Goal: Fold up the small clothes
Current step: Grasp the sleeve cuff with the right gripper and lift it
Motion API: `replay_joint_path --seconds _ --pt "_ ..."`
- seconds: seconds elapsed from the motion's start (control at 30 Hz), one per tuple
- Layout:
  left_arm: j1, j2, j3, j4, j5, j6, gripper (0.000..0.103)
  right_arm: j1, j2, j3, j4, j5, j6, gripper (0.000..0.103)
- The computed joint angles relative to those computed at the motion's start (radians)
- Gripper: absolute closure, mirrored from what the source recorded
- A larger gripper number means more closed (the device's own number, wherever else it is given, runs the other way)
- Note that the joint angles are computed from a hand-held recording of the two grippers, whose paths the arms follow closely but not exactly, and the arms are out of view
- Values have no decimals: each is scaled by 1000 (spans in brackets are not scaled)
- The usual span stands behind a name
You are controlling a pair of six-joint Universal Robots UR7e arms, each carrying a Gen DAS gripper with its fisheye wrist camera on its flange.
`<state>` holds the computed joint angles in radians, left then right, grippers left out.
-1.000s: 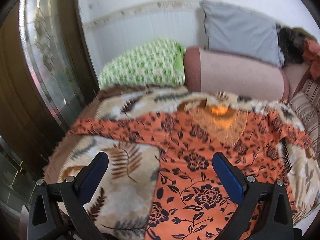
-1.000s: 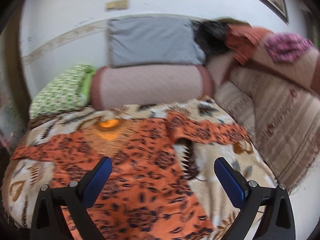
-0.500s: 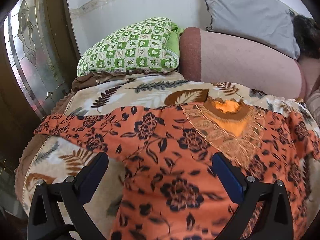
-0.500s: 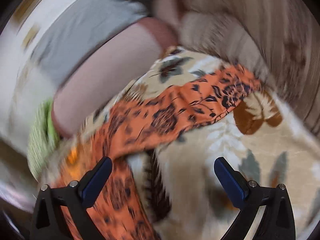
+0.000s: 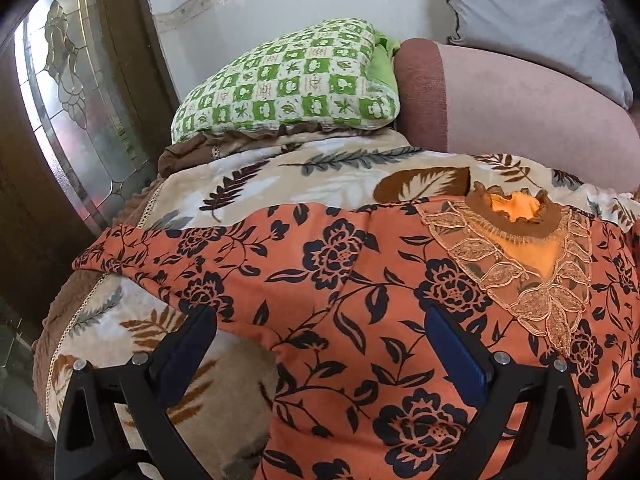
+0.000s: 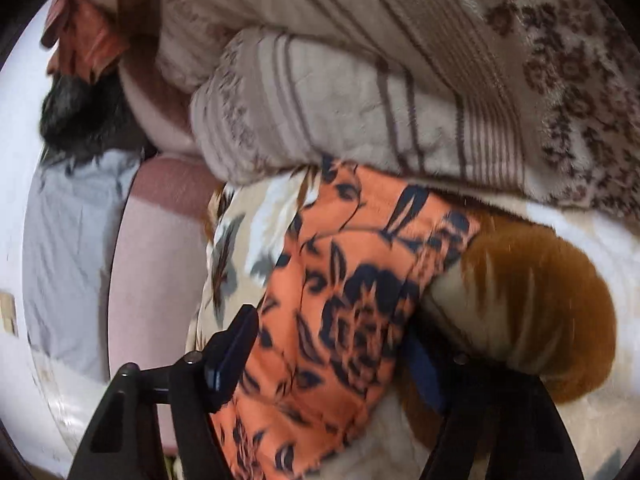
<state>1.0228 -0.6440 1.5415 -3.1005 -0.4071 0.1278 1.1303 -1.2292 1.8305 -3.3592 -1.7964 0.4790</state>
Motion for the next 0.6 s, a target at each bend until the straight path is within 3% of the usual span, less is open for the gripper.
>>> replay_joint_path --seconds 0.07,0.17,0.3,0.43,0.6 --pt "-3 3 2 -11 -6 21 0 -14 12 -9 -36 49 -11 97" --pt "-8 -1 10 -26 -14 47 0 -33 13 13 -110 99 12 96" --pt "-9 -28 19 -13 -29 33 0 23 6 17 -168 152 -75 96" --pt "-9 -66 31 -22 -25 23 0 146 17 -27 -138 191 -154 96" --pt "2 -97 27 -102 22 91 0 340 132 -154 -50 238 -212 96"
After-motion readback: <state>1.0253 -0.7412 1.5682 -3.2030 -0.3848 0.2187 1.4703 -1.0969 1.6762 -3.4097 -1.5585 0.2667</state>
